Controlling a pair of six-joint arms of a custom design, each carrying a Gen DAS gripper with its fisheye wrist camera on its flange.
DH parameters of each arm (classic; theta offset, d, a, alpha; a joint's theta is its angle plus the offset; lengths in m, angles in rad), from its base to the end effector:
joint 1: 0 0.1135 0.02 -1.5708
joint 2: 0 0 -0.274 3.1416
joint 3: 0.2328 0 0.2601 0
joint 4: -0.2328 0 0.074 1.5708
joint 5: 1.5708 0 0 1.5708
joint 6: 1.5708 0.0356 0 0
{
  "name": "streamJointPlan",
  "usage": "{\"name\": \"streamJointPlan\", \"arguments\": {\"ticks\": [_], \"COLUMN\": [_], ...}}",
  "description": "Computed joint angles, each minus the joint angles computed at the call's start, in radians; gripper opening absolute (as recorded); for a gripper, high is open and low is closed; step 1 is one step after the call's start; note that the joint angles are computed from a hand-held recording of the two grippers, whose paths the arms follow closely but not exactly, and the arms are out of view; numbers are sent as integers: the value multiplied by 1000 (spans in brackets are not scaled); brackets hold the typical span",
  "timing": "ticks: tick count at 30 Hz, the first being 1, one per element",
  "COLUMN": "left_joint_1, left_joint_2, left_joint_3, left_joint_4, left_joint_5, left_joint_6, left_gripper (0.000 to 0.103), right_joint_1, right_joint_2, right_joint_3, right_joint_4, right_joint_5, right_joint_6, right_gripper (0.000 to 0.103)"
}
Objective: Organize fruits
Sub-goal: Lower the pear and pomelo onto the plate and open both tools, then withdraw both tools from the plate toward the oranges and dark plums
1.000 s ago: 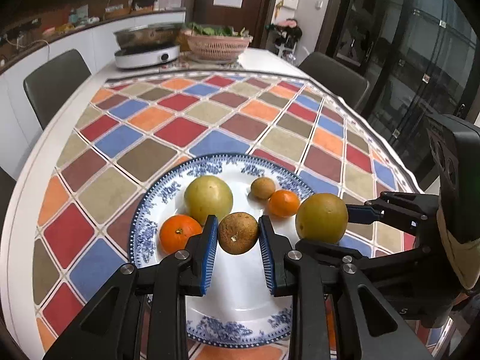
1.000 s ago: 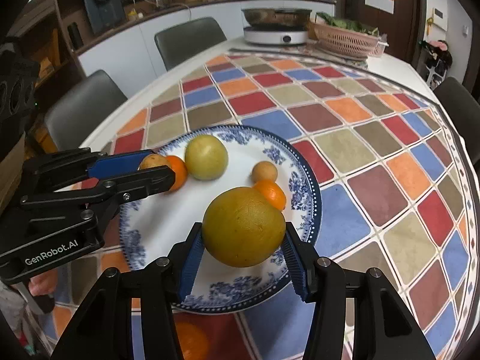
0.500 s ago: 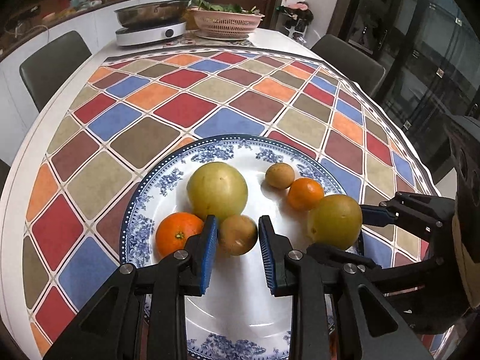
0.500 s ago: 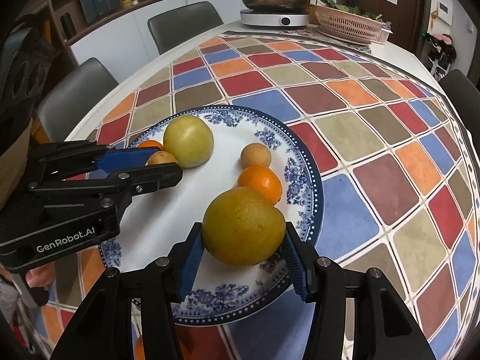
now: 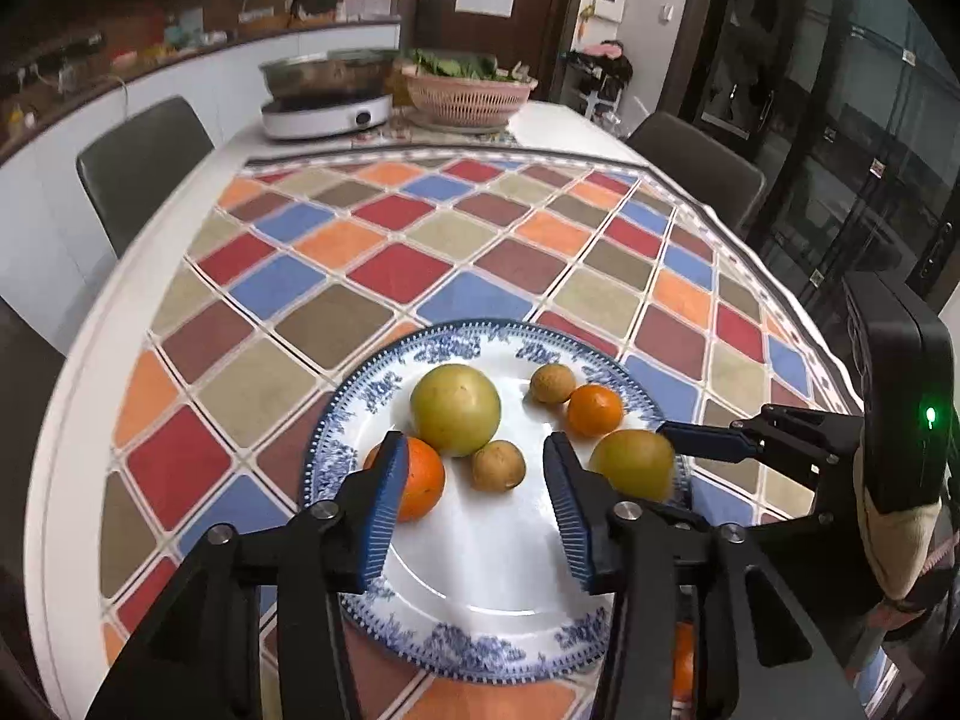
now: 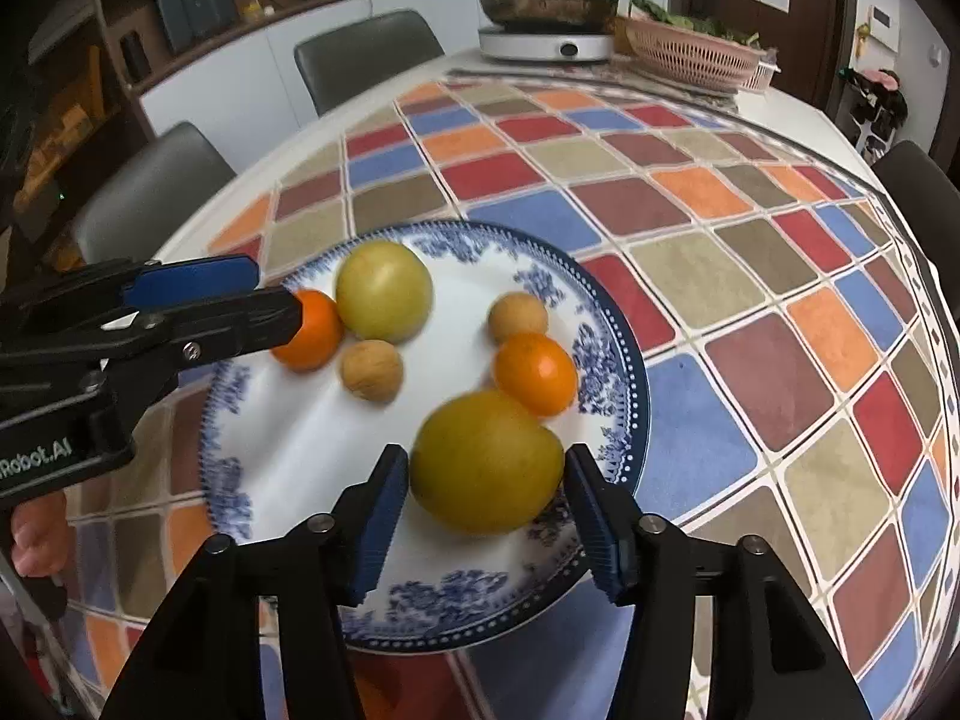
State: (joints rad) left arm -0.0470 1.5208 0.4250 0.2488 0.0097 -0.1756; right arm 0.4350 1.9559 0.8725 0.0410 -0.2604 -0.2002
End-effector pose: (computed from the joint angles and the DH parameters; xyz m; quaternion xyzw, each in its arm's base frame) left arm 0.2477 -0.0120 0.1074 -0.0584 0.9334 -0.0438 0.3514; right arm 0.3127 0.1554 0.0783 -0.3311 0.8987 0.1548 0.2425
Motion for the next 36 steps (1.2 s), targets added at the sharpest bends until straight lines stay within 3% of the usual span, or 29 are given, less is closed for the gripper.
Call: {"name": "streamJointPlan", "arguments": {"ticks": [11,21,27,33,36], "left_joint_1": [-171,-504,-747,-999,-1069], "left_joint_2": [-433,-744,-778,-687,-638], "left_joint_3": [-129,-133,-109,-69,-65], "left_joint_4": [-197,-482,-605,-693,-686], "left_joint_5": [-162,-435,-617,-797,-832], "left_joint_6": [-76,-260,-419,-604,-652], "left_gripper": [53,59,62,64,65], "right_joint_1": [-30,-81,-137,-238,-305], "right_joint_2": [-332,-700,-919,-1112,-1179], "right_joint_3": [-224,-398,-473,-529,-554], "right_joint_4": [53,-19,-123,-251,-302], "right_joint_5": [-25,-52,-92,-156,-196], "right_joint_6": [20,-12,-57,-122,-164], "right_gripper": [57,57,57,57,57]}}
